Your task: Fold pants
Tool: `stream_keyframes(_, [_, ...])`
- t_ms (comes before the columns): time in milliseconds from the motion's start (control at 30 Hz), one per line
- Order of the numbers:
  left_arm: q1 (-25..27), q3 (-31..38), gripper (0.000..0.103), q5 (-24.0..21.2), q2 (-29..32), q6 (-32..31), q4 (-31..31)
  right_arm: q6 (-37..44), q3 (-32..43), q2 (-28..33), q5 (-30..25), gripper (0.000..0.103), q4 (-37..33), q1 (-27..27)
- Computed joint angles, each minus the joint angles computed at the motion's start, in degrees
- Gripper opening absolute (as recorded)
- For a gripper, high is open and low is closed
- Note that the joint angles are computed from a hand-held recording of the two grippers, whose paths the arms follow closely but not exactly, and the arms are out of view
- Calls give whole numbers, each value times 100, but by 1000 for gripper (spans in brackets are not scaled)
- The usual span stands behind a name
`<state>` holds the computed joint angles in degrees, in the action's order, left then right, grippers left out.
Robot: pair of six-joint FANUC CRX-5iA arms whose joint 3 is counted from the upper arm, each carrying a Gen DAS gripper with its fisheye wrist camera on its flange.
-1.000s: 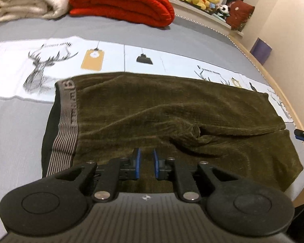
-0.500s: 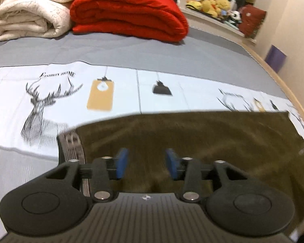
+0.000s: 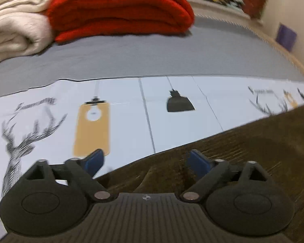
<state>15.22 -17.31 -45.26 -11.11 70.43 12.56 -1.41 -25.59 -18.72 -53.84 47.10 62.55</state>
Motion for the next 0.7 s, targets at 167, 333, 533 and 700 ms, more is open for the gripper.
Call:
stream_keyframes(167, [-221, 308, 97, -337, 605, -473, -202, 108, 125, 143, 43, 21, -164, -99])
stream_keyframes(333, [-183, 15, 73, -165, 616, -1110, 283, 274, 230, 270, 8, 21, -248, -128])
stream_keyframes(533, [-293, 31, 20, -252, 397, -1610, 140, 295, 274, 325, -12, 21, -268, -142])
stream_keyframes(700, [-336, 84, 18, -409, 43, -1412, 120, 212, 250, 310, -72, 21, -211, -91])
